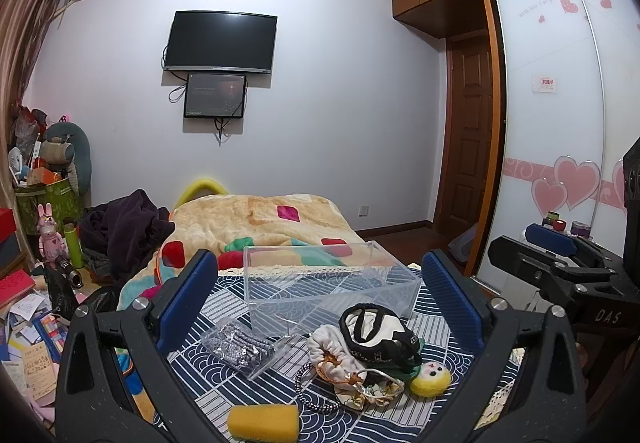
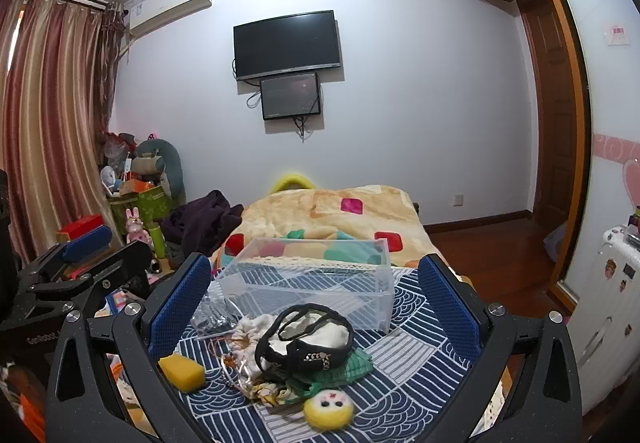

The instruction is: Organize soft objects

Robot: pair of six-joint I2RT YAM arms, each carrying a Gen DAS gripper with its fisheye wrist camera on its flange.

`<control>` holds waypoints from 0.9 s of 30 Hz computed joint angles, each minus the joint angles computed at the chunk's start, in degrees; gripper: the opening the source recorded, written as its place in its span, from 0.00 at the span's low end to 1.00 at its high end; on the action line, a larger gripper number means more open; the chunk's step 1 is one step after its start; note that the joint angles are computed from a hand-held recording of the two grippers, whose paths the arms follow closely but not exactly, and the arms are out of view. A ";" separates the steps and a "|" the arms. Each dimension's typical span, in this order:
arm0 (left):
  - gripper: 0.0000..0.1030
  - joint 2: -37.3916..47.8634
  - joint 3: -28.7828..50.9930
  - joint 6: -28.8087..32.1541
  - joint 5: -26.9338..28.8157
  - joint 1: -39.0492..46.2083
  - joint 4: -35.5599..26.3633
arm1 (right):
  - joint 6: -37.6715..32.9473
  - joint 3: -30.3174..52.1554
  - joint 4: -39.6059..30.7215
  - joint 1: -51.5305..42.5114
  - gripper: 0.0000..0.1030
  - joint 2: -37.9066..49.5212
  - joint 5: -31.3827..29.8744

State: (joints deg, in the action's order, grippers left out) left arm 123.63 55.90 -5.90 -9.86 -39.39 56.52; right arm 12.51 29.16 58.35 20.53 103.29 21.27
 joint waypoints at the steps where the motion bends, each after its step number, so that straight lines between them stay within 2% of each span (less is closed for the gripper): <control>1: 1.00 0.02 -0.02 0.01 -0.01 -0.01 0.03 | 0.11 0.03 0.01 -0.07 1.00 0.09 -0.24; 8: 1.00 1.51 1.85 -1.43 1.00 1.36 -2.07 | -0.27 0.61 0.67 0.07 1.00 1.60 0.94; 13: 1.00 5.11 6.55 -3.04 0.96 3.62 -7.00 | -0.60 1.29 2.55 -0.74 1.00 4.36 -0.03; 16: 0.91 7.32 8.51 -4.34 3.15 5.61 -8.46 | 0.85 2.86 0.76 -2.15 0.99 5.98 -2.19; 18: 0.82 8.90 10.66 -5.05 4.58 6.94 -11.00 | 1.86 3.86 -0.43 -3.24 0.91 7.19 -4.36; 27: 0.70 16.60 21.00 -7.59 5.21 10.22 -21.44 | 3.89 9.63 -7.55 -4.92 0.67 12.77 -8.66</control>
State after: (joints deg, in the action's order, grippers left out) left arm 140.23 76.89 -13.49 -4.65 -29.17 35.08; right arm 16.40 38.79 50.81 15.61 116.07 12.61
